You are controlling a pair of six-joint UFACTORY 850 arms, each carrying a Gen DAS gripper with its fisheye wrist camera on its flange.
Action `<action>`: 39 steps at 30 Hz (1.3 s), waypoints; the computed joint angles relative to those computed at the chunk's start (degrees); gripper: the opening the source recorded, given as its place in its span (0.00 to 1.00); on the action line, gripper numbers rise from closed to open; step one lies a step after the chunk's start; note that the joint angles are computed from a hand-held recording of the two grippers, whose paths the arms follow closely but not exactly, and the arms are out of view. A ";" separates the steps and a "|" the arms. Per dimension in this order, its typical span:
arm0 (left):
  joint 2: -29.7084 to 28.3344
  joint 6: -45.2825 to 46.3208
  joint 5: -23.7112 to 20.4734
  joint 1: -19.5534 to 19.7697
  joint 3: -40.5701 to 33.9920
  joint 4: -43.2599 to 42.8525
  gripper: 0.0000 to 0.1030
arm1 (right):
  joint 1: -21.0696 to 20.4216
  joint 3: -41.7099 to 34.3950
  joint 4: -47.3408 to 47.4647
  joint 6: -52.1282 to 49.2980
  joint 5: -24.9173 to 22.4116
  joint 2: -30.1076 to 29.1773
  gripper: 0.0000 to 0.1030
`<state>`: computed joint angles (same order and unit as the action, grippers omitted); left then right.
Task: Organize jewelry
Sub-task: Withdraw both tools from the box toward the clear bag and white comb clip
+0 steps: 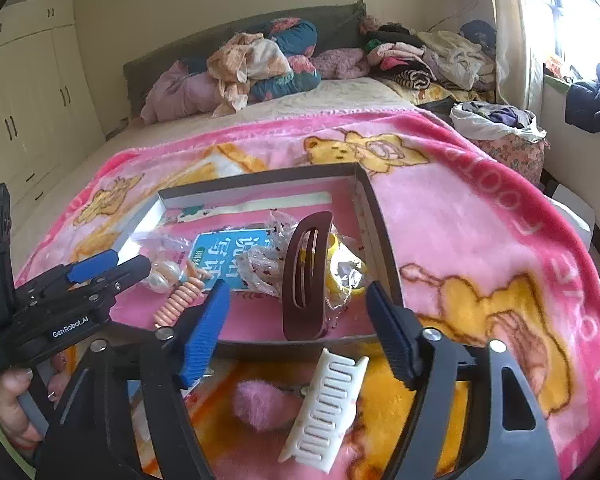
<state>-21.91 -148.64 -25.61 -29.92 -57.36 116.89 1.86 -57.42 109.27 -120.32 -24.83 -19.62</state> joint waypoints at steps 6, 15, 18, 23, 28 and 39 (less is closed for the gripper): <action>1.81 -0.04 -1.30 -1.16 1.57 -0.40 0.69 | -0.69 2.39 1.90 -2.00 -0.89 2.42 0.72; 4.51 -0.90 -2.71 -2.92 4.28 -0.41 0.80 | -1.14 4.88 2.43 -3.25 -1.43 4.60 0.72; 5.36 -1.12 -3.21 -3.48 5.23 -0.65 0.81 | -1.30 5.26 2.38 -3.26 -1.72 4.87 0.72; 7.09 -2.32 -4.16 -4.45 7.19 -0.66 0.87 | -1.67 7.12 3.01 -4.26 -2.27 6.32 0.72; 8.42 -1.23 -4.83 -5.38 8.59 -1.70 0.88 | -2.45 10.53 3.74 -5.84 -3.28 9.10 0.72; 10.09 0.79 -6.32 -7.40 10.63 -3.27 0.88 | -4.15 14.23 2.58 -6.82 -4.22 11.46 0.72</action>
<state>-11.82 -147.85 -31.94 -37.32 -46.73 113.62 -2.29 -43.19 111.85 -127.15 -29.05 -8.17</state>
